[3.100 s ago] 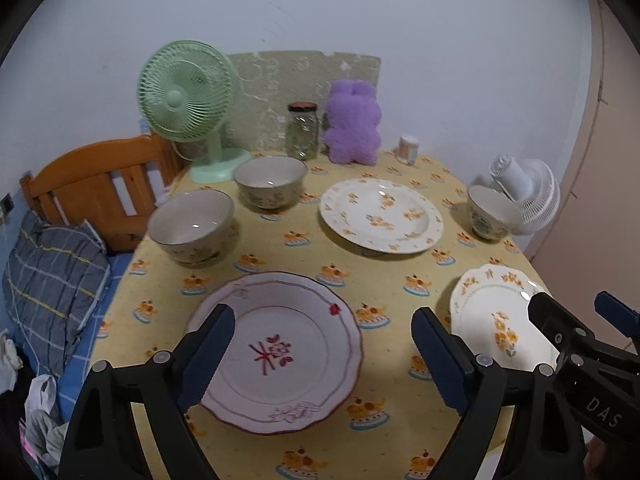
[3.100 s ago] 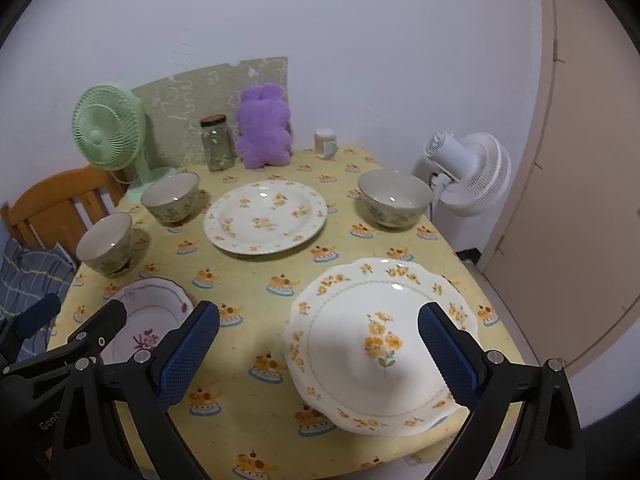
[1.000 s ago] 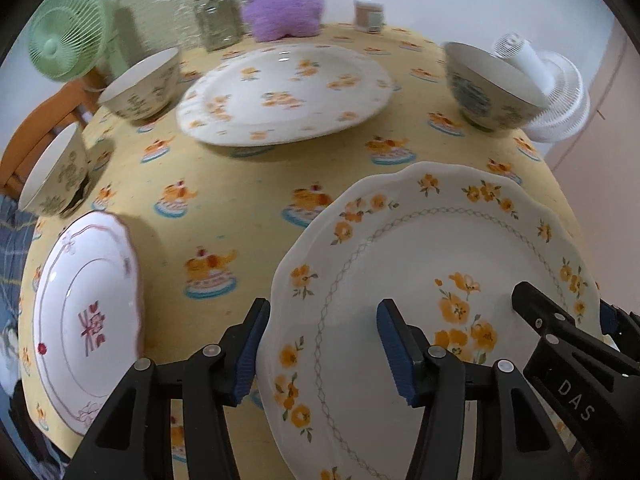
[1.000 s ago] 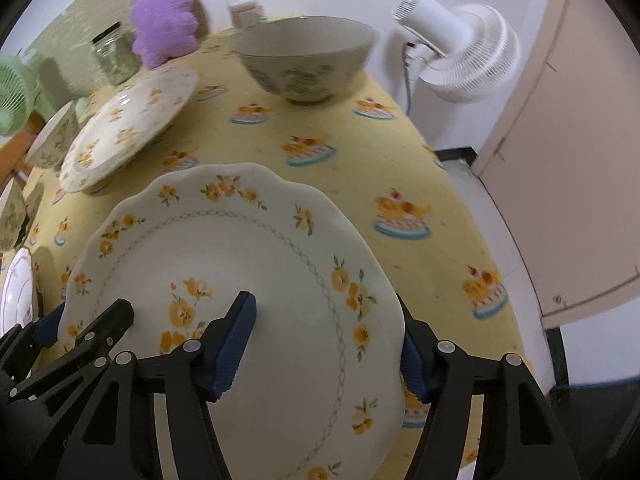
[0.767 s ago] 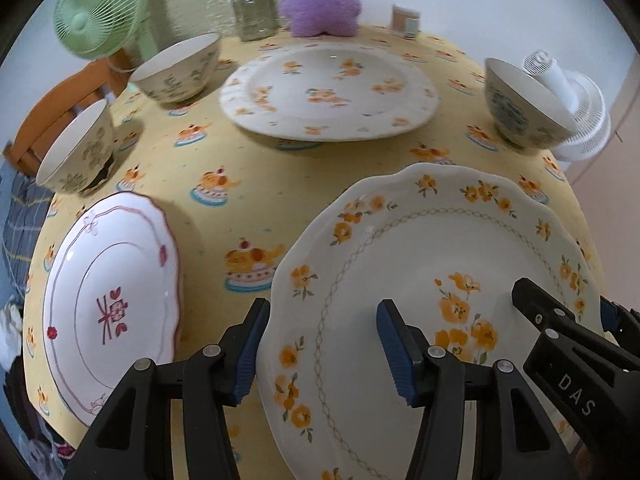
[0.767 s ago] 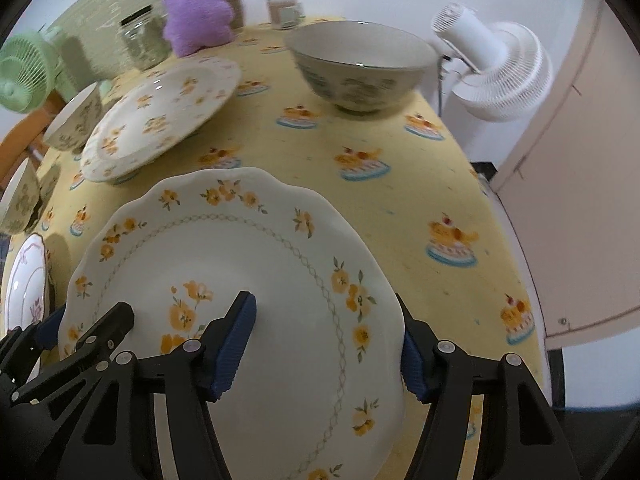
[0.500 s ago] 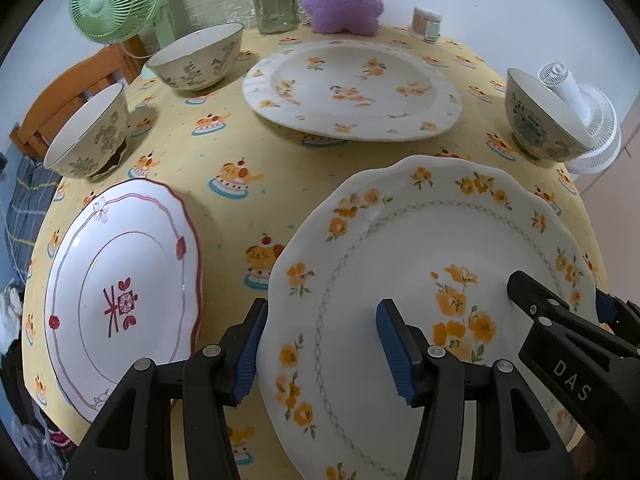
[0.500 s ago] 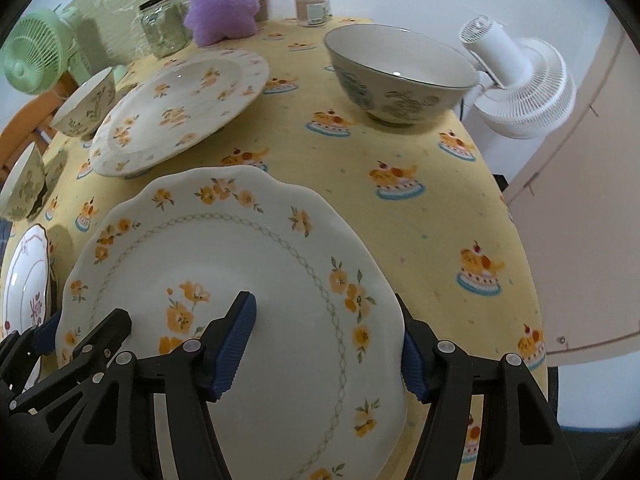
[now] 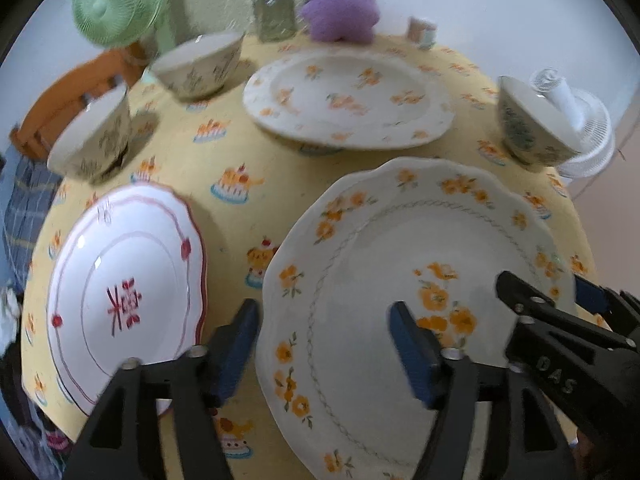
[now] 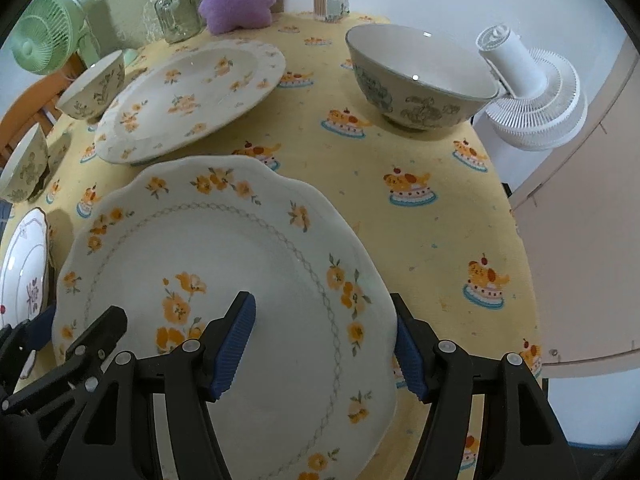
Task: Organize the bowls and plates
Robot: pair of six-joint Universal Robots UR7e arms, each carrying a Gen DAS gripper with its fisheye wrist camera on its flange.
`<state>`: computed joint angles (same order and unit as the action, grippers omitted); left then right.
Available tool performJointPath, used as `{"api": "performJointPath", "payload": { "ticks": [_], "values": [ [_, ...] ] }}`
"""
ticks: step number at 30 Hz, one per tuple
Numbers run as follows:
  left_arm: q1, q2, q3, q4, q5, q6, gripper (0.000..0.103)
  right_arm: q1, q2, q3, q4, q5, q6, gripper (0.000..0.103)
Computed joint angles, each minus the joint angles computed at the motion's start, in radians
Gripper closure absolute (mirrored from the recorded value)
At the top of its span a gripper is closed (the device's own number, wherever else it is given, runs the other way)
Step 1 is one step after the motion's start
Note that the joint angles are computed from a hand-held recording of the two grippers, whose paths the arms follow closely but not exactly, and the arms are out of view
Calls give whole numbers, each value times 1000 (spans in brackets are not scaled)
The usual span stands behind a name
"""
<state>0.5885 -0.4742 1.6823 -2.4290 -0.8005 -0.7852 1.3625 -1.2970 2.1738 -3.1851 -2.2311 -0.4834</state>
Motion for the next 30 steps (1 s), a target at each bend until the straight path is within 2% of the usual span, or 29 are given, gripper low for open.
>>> {"api": "performJointPath", "payload": {
  "ticks": [3, 8, 17, 24, 30],
  "values": [
    [-4, -16, 15, -16, 10, 20, 23, 17, -8, 16, -41, -13, -10, 31],
    [-4, -61, 54, -45, 20, 45, 21, 42, -32, 42, -74, -13, 10, 26],
    [-6, -160, 141, -146, 62, 141, 14, 156, -25, 59, -146, -67, 73, 26],
    [2, -226, 179, -222, 76, 237, 13, 260, 24, 57, -249, -148, 128, 26],
    [24, -242, 146, -246, 67, 300, 13, 311, 55, 17, -281, -174, 163, 26]
  ]
}}
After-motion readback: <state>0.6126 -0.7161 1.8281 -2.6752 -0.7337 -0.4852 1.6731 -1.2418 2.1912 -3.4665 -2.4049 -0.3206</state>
